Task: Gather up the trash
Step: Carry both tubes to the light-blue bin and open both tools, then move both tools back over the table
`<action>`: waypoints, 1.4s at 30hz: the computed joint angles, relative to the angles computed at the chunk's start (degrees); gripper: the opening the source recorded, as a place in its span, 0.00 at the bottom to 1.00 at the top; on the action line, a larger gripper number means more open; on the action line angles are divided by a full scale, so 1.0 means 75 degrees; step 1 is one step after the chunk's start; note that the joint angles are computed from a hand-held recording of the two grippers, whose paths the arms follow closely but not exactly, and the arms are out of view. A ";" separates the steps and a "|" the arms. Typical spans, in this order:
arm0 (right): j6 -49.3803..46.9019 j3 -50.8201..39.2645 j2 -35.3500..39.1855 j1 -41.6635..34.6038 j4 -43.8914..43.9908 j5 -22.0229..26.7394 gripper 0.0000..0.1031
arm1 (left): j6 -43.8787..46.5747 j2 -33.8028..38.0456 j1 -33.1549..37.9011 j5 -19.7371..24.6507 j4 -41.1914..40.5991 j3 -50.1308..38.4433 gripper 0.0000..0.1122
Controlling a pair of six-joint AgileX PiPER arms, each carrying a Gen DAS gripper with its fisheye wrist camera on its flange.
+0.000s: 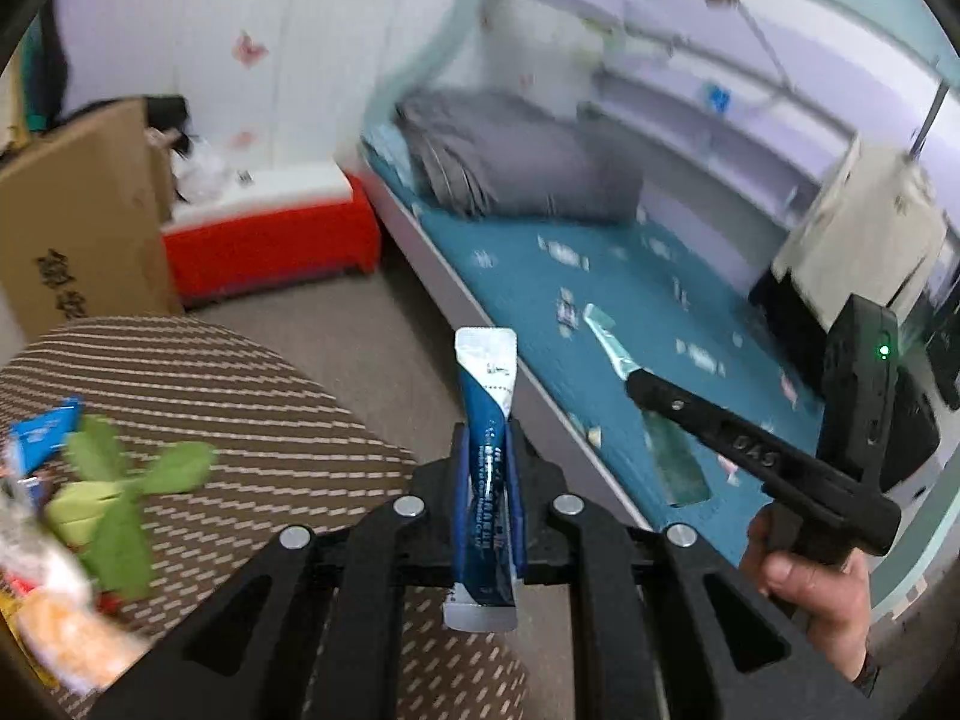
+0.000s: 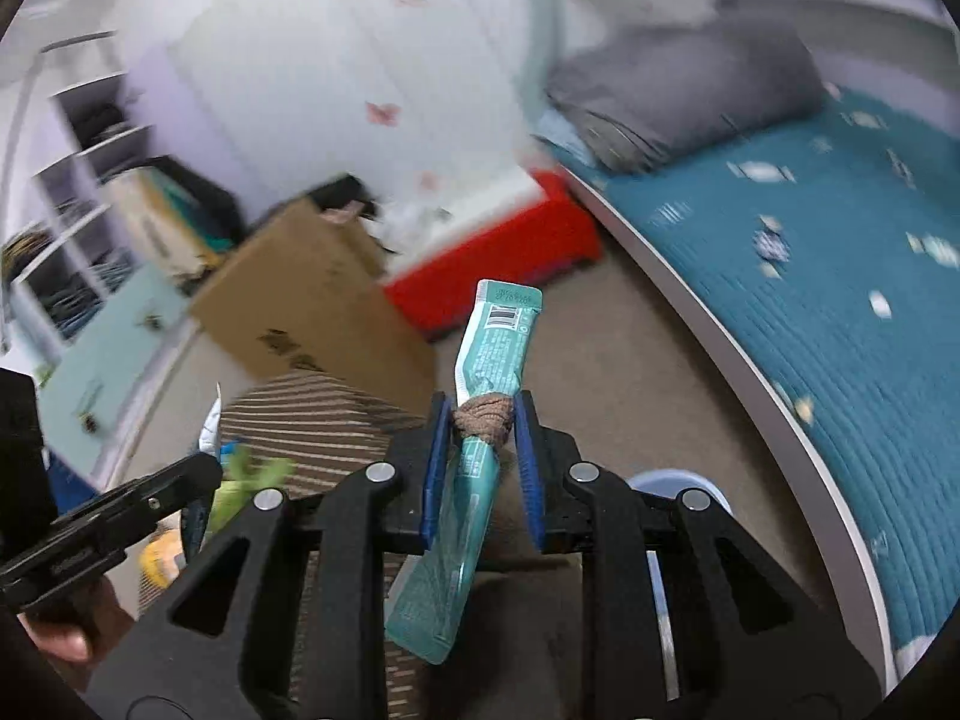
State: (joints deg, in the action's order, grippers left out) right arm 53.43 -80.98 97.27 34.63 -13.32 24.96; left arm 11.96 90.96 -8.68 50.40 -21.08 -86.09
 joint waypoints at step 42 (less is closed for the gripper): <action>0.2235 0.0743 -0.0146 0.0321 -0.1180 0.0186 0.94 | -0.0793 -0.0015 -0.0747 -0.1066 0.1865 0.0585 0.83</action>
State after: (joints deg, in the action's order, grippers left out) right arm 70.19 -75.40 96.18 37.03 -22.16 26.36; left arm 6.01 90.85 -14.28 42.40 -7.09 -81.71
